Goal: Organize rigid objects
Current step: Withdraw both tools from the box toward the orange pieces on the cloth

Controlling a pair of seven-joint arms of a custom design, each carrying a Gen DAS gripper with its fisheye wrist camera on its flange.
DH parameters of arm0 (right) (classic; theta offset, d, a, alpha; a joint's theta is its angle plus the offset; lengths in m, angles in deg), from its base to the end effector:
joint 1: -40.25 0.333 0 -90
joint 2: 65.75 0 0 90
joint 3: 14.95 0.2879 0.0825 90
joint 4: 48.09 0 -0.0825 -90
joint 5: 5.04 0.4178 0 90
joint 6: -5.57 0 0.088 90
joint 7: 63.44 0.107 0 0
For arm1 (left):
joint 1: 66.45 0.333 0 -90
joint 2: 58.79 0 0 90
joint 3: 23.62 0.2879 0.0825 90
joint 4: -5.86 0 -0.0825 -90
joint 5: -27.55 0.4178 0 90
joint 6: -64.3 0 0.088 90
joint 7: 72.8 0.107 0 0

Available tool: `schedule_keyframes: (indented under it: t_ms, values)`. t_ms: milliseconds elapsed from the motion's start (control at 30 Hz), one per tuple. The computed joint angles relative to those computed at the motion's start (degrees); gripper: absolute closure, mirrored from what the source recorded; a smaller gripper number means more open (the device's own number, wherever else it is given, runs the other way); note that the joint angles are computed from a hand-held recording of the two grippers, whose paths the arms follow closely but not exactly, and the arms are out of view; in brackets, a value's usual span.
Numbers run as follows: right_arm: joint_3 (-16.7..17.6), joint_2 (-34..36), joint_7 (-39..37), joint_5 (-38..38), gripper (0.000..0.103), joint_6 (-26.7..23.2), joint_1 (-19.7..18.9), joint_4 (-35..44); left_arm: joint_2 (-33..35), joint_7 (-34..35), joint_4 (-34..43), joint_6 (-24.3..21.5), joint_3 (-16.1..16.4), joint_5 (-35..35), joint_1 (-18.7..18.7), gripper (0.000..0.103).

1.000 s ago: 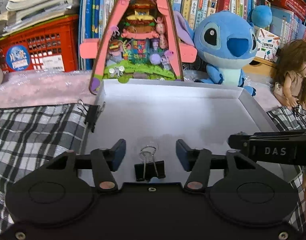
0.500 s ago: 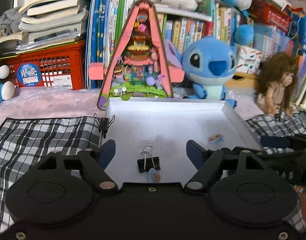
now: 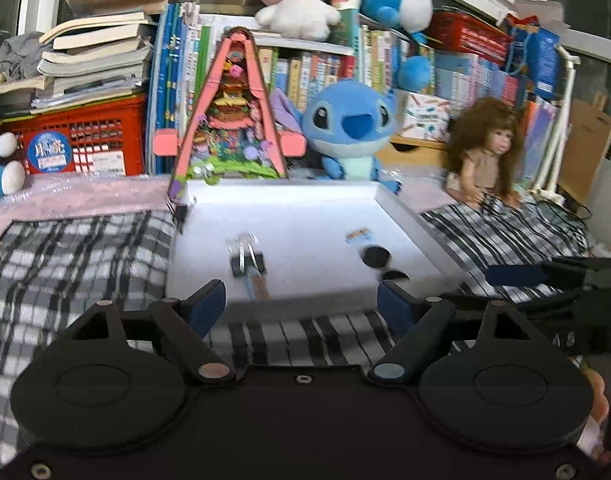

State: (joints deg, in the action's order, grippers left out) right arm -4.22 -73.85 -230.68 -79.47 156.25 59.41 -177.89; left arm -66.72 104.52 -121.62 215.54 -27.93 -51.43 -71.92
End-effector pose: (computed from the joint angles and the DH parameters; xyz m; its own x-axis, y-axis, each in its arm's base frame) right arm 0.4730 0.3001 0.4122 -0.1751 -0.9792 -0.1027 -0.5383 0.1826 -0.8227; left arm 0.5629 -0.0721 0.4324 -0.6182 -0.7764 0.1225 -0.4730 0.2430 -0.8469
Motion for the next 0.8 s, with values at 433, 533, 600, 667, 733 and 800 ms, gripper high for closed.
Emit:
schedule_keyframes:
  t_ms: [433,533,600,667,733,800]
  values:
    - [4.6,-7.2,10.6,-4.2,0.011,-3.7,1.5,-9.0,-10.5,6.0,-13.4,-3.7,2.9,-7.2,-0.9,0.020]
    - [5.4,-7.9,12.3,-4.8,0.010,-5.3,2.3,-10.1,-12.0,7.4,-15.3,-3.5,3.3,-8.3,-1.0,0.020]
    - [6.0,-8.2,13.9,-5.0,0.010,-6.4,3.0,-10.8,-13.2,8.6,-16.9,-3.6,3.8,-9.3,-0.9,0.020]
    - [6.6,-8.4,15.2,-5.1,0.010,-8.0,3.7,-11.3,-14.4,10.1,-18.6,-3.6,4.1,-10.2,-0.7,0.020]
    - [7.4,-8.5,16.4,-5.1,0.010,-10.4,4.6,-11.9,-15.4,11.4,-20.0,-3.4,4.3,-10.7,-0.6,0.020]
    - [8.2,-8.2,17.2,-5.3,0.010,-13.0,5.7,-12.1,-16.3,12.7,-21.3,-3.2,4.4,-11.0,-0.4,0.020]
